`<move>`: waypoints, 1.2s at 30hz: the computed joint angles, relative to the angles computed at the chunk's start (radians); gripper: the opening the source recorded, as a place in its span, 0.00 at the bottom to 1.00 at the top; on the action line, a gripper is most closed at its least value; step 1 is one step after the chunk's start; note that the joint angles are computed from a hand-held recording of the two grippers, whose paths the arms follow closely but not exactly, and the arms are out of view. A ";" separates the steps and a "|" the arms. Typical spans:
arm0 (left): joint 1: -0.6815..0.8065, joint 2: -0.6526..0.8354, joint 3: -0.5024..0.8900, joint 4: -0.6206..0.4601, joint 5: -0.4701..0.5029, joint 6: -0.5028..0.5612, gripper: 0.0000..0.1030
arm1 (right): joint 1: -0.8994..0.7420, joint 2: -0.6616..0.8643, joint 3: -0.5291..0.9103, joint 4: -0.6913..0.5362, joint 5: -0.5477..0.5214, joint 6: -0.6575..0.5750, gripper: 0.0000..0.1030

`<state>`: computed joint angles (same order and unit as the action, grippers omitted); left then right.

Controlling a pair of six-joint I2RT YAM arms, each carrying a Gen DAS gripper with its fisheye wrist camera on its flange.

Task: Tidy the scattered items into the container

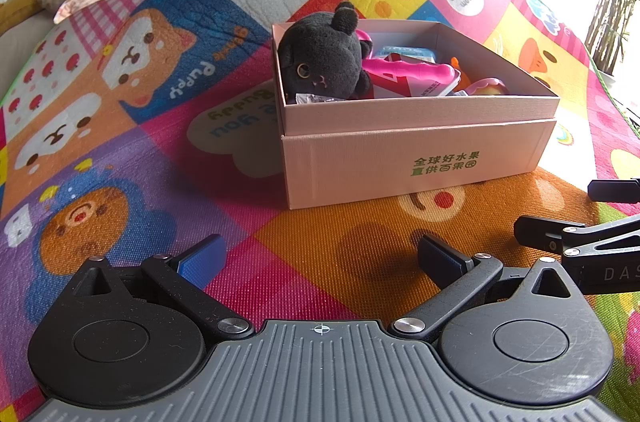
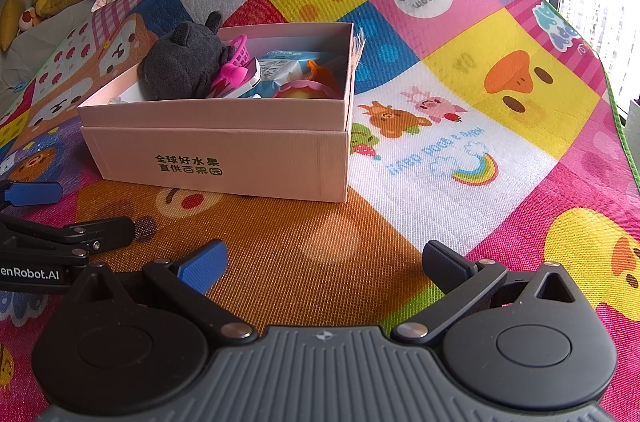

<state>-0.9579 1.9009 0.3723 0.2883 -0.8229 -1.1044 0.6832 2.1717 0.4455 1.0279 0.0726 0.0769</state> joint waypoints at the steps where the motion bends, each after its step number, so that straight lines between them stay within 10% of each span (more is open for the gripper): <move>1: 0.000 0.000 0.000 0.000 0.000 0.000 1.00 | -0.009 0.002 0.005 -0.002 -0.007 -0.006 1.00; 36: 0.000 0.000 0.001 -0.002 0.000 0.001 1.00 | 0.007 -0.004 -0.005 0.001 0.005 0.005 1.00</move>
<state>-0.9576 1.9009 0.3730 0.2863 -0.8234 -1.1034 0.6903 2.1674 0.4401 1.0287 0.0776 0.0819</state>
